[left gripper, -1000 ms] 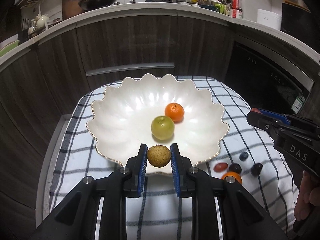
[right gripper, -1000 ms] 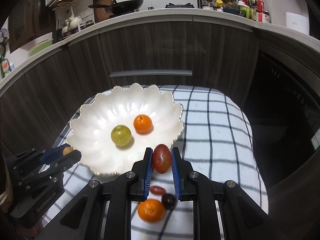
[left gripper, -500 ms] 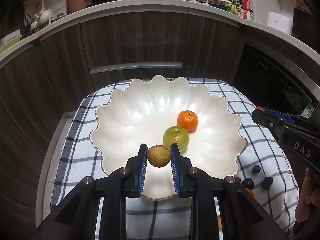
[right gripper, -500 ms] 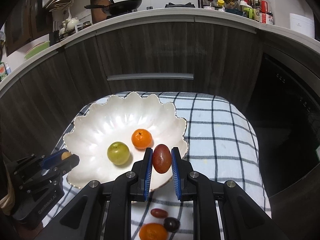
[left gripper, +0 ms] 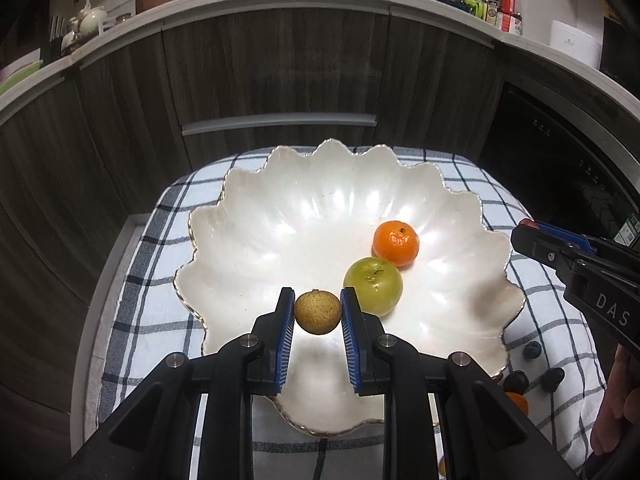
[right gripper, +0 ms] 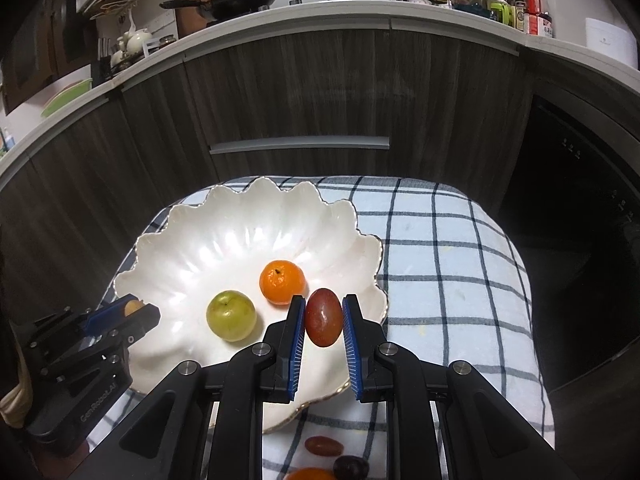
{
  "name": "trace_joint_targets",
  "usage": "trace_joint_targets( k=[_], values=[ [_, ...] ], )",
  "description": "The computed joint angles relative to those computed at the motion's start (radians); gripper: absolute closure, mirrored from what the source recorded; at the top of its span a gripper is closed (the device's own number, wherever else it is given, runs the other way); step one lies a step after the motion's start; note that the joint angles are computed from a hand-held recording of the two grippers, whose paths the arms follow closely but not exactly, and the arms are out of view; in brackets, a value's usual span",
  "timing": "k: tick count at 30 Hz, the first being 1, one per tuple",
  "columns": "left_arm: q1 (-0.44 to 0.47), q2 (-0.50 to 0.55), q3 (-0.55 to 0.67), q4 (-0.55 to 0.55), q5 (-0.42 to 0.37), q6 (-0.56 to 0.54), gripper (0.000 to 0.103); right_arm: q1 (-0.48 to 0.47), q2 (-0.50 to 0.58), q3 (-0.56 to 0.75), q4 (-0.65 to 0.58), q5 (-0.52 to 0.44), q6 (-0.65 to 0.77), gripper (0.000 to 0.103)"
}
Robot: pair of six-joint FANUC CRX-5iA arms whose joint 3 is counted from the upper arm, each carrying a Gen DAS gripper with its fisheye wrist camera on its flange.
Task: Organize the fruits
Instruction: 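Carry the brown fruit and red grape up over the white bowl, then open left tool to drop the brown fruit while right tool releases the grape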
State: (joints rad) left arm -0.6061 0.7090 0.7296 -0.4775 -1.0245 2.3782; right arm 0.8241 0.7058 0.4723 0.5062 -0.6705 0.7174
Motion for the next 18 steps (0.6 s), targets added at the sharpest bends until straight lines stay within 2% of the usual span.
trace_joint_targets(
  k=[6,12,13,15,16,18],
  values=[
    [0.009,0.006,-0.001,0.017,-0.003,0.001,0.079,-0.001,0.037,0.072,-0.065,-0.049,0.061,0.083],
    [0.008,-0.002,-0.006,0.005,0.001,0.016,0.057,0.002,0.048,0.093,-0.069,-0.069,0.075,0.080],
    [0.007,-0.003,-0.007,0.003,0.001,0.020,0.055,0.002,0.047,0.093,-0.063,-0.070,0.074,0.077],
    [0.003,-0.007,-0.007,-0.007,-0.002,0.028,0.051,0.003,0.038,0.075,-0.048,-0.056,0.057,0.062],
    [0.001,-0.008,-0.007,-0.012,-0.004,0.032,0.048,0.003,0.034,0.065,-0.036,-0.050,0.045,0.059],
    [-0.005,-0.011,-0.005,-0.027,-0.013,0.042,0.043,0.004,0.024,0.043,-0.002,-0.040,0.012,0.046]
  ],
)
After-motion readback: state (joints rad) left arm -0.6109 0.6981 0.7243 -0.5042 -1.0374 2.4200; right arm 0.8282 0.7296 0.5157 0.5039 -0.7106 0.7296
